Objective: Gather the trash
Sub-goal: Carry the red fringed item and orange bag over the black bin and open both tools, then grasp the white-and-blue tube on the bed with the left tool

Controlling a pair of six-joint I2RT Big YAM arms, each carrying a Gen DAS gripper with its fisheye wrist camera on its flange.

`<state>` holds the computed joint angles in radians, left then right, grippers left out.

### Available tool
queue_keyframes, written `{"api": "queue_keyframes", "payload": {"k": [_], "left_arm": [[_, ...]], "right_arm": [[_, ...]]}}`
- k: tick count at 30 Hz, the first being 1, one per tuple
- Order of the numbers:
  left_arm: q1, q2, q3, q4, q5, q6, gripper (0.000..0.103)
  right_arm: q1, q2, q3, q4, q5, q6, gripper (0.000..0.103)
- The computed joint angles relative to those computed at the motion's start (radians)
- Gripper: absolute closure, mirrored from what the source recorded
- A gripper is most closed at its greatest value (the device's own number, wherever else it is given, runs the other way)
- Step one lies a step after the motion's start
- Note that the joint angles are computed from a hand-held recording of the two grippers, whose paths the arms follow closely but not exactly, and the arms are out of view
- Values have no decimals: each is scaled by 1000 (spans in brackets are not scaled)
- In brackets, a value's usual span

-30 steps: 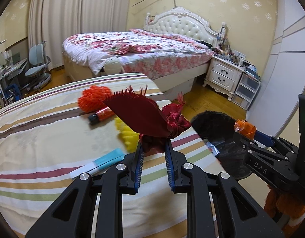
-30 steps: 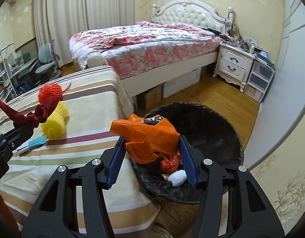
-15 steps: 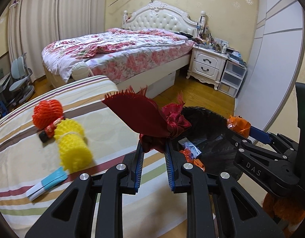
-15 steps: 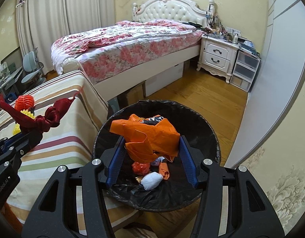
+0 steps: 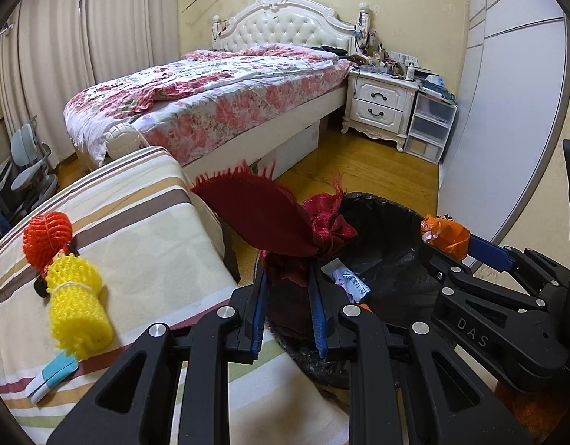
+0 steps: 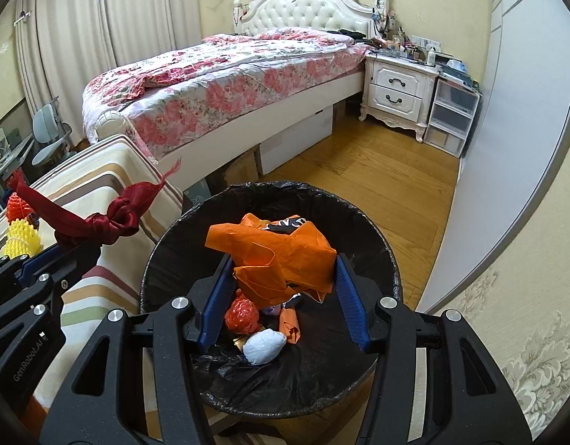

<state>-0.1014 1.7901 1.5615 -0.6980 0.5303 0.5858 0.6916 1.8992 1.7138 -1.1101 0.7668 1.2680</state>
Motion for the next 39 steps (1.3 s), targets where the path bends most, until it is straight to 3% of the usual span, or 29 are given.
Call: {"api": "queue_keyframes", "payload": {"k": [2,4,6,8,12,18,26,39], "left_arm": [[-8,3,-2,1,-11,6,81],[-14,11,5,-6,-24,4,71],[-16,18,11,-12,-36,-6,55],[-15,18,9,-10,-42,-12,49],[-14,11,-2,2,-51,-15,42],[-2,-23,-48,76,-45,-17,34],[33,-49,-68,113,-36,-12,33],[138,-43,-45,95,-38,-1,33]], "right_arm": [[-4,1,-2,5,-3,-1,50],[-7,-5,-16,10,-3,4,49],[-9,-9,-24,12,-5,11,45],[-9,-12,-32,10,-2,22,42],[-9,-14,-34,-1,4,39,42],[-2,-16,-31,-16,11,54,41],[12,-7,-8,-27,13,57,35],[55,77,130,-16,-19,-25,35]]}}
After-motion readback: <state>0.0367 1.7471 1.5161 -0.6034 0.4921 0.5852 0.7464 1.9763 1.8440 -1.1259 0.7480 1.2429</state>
